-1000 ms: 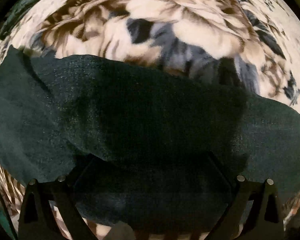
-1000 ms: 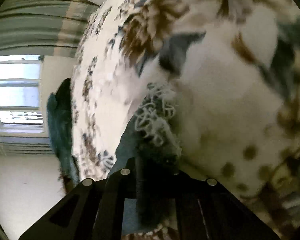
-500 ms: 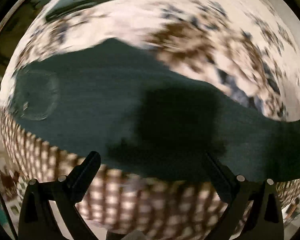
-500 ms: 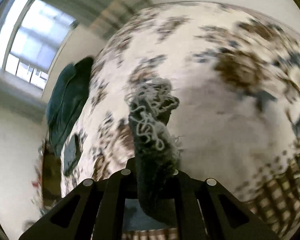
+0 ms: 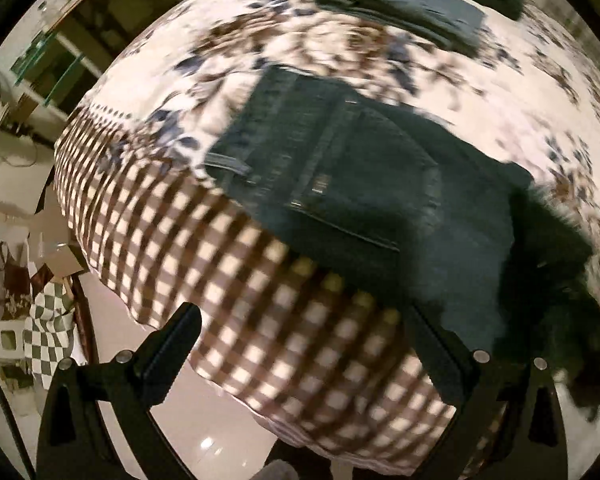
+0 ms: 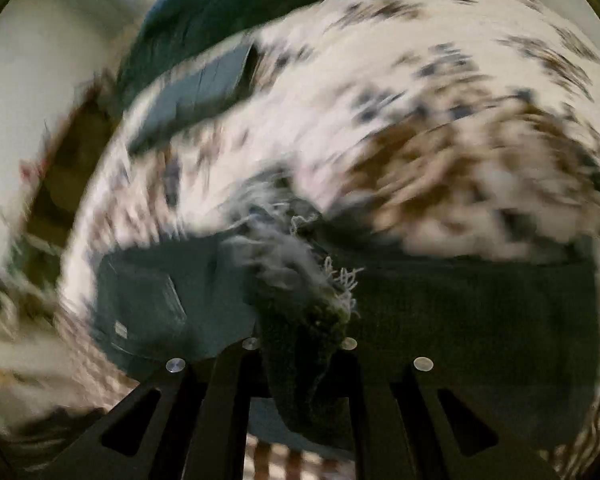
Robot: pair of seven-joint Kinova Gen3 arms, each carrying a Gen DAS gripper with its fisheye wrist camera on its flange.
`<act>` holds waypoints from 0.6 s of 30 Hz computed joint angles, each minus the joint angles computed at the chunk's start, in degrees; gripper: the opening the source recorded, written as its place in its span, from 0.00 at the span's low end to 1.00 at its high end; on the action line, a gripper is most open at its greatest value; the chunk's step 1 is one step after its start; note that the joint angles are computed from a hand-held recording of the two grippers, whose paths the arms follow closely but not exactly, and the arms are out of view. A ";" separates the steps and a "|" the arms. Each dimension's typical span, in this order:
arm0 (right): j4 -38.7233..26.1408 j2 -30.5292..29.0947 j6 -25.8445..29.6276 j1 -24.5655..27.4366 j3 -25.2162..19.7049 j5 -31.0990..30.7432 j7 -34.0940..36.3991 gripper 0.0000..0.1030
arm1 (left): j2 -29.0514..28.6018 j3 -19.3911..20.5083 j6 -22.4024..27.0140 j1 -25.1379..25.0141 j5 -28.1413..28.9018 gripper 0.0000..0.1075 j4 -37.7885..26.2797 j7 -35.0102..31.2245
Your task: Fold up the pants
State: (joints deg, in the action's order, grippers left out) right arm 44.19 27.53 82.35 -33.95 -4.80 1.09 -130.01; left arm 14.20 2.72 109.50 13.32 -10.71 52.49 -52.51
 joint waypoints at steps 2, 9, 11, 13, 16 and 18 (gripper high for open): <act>-3.06 3.87 4.21 -2.67 2.22 -0.80 -0.76 0.09 | -0.39 -0.53 -1.44 -1.62 0.76 0.96 1.23 -1.03; 4.40 -0.14 -2.33 9.58 -6.12 -14.94 0.03 0.71 | 3.09 -0.04 -5.79 -5.49 9.63 0.96 -2.65 -0.76; 8.83 -4.41 -3.29 14.84 -7.48 -18.82 -0.45 0.71 | 4.65 0.43 -7.32 -6.03 13.65 0.96 -4.11 -0.86; 9.74 -7.16 -0.56 16.91 -6.23 -19.12 -1.00 0.71 | 7.56 1.71 -7.50 -6.61 17.51 0.96 -6.51 -1.19; 11.13 -11.09 5.12 16.99 -2.19 -15.43 -1.69 0.71 | 12.44 5.31 -7.50 -8.42 23.57 0.96 -9.33 -0.36; 13.26 -13.50 6.81 18.88 -0.77 -14.58 -1.37 0.71 | 16.92 3.21 -4.07 -5.07 23.57 0.96 -13.81 -1.76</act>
